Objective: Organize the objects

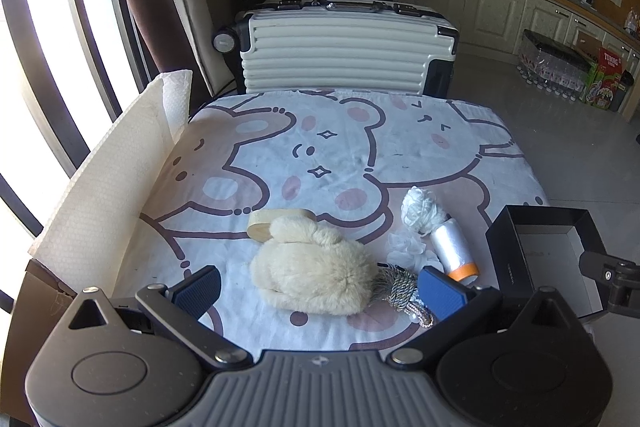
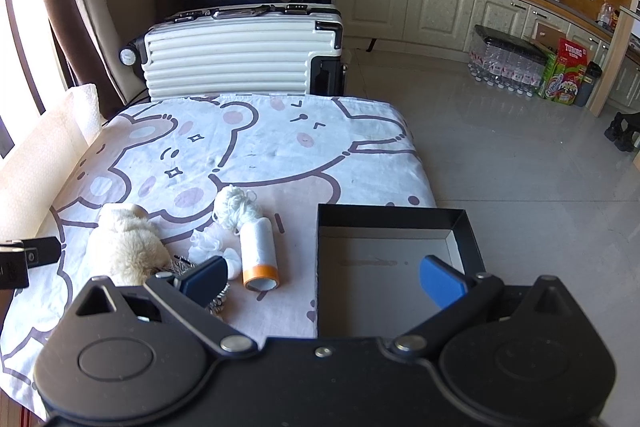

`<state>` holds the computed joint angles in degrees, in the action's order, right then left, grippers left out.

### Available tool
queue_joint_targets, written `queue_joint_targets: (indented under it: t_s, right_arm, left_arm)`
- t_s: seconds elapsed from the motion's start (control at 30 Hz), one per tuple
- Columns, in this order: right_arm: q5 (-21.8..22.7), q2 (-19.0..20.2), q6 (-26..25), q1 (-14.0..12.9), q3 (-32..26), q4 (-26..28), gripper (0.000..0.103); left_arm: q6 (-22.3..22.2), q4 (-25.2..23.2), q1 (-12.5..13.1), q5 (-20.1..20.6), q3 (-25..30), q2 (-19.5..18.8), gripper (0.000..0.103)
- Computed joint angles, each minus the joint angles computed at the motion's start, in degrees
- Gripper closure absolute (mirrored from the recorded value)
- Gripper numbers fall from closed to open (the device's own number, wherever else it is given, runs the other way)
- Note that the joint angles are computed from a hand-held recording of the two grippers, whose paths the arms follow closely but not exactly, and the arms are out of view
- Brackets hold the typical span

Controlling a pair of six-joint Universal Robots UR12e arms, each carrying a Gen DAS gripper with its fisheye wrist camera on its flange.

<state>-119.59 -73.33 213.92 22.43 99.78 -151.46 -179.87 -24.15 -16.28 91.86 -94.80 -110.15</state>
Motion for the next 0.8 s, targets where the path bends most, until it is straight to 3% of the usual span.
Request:
queue_joint_targets:
  t_s: [0.27, 0.5, 0.8]
  right_arm:
    - [0.47, 0.70, -0.95, -0.32, -2.04, -1.87, 0.000]
    - [0.87, 1.72, -5.15, -0.37, -5.22, -4.61, 0.000]
    - [1.42, 3.91, -6.29, -1.14, -9.36, -7.60, 0.000]
  left_arm:
    - [0.98, 2.25, 0.31, -0.22, 0.77, 0.01, 0.000]
    - [3.07, 4.02, -0.07, 1.47, 3.26, -0.89, 0.000]
    - [1.28, 4.63, 0.38, 3.45, 7.62, -2.77, 0.000]
